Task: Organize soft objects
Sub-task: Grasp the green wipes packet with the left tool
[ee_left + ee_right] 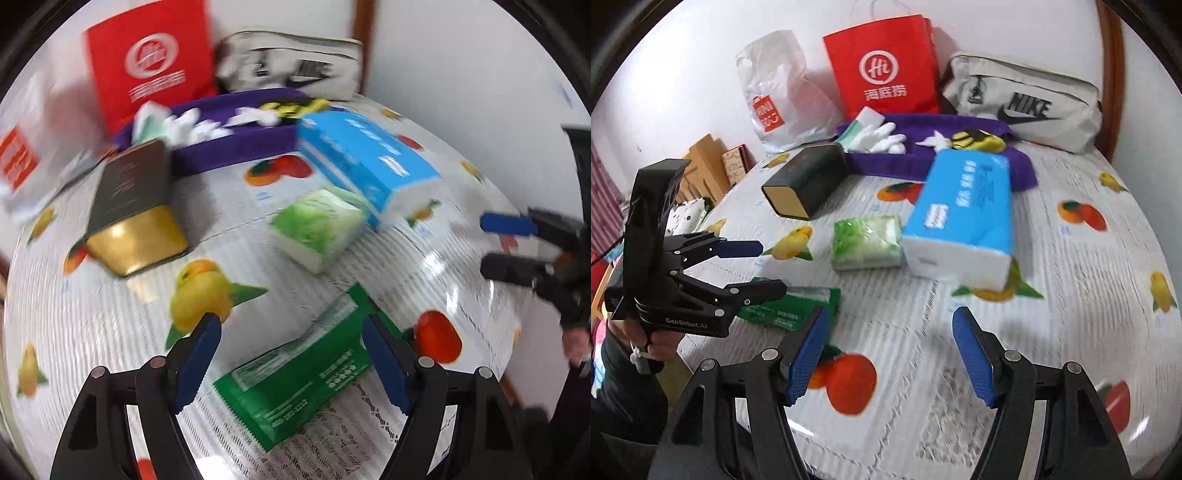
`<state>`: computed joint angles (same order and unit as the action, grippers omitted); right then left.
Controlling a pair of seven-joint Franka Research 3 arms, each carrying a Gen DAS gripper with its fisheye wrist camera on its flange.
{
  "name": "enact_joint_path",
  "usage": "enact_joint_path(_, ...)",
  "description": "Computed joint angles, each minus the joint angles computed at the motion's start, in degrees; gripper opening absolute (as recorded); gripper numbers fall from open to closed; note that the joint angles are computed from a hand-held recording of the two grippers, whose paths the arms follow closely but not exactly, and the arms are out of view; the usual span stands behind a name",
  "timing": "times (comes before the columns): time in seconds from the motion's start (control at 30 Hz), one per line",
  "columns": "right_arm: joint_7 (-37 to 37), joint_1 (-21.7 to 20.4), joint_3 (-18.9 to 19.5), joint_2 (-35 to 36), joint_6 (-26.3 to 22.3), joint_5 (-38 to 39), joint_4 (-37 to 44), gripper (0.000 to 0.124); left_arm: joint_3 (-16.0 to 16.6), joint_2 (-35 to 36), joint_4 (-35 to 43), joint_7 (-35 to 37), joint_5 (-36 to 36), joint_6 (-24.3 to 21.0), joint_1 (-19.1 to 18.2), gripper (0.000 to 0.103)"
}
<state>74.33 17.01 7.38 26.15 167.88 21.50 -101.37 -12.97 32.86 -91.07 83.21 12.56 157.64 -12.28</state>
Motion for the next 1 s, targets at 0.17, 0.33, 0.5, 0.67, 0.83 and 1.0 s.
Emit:
enact_joint_path(0.17,1.8,-0.3,-0.5,-0.8,0.4,1.1,-1.6,0.069,2.1,1.6,1.7,3.1,4.8,-3.3,-2.6,0.078)
enact_joint_path(0.33,3.1,0.0,-0.8,-0.5,-0.3,0.8,-1.1,0.069,-4.5,1.9,-0.4,11.5,-3.0,-2.0,3.4,0.078)
enact_joint_path(0.5,4.7,0.6,-1.7,0.2,-1.5,-0.4,-0.2,0.069,-6.2,0.7,-2.8,16.7,-6.6,-1.2,5.1,0.08)
enact_joint_path(0.67,8.3,1.9,-3.6,1.1,-3.3,-2.9,0.7,0.069,-6.9,-0.3,-4.2,18.3,-10.3,-1.2,5.7,0.08)
enact_joint_path(0.83,9.1,1.1,-2.7,2.3,-4.9,-3.0,2.3,0.069,-3.3,-0.5,-4.4,13.0,-9.0,1.0,2.7,0.059)
enact_joint_path(1.0,8.8,1.0,-2.0,3.5,-5.6,-3.6,4.3,0.069,-1.3,-0.8,-4.7,8.6,-5.4,1.9,1.0,0.035)
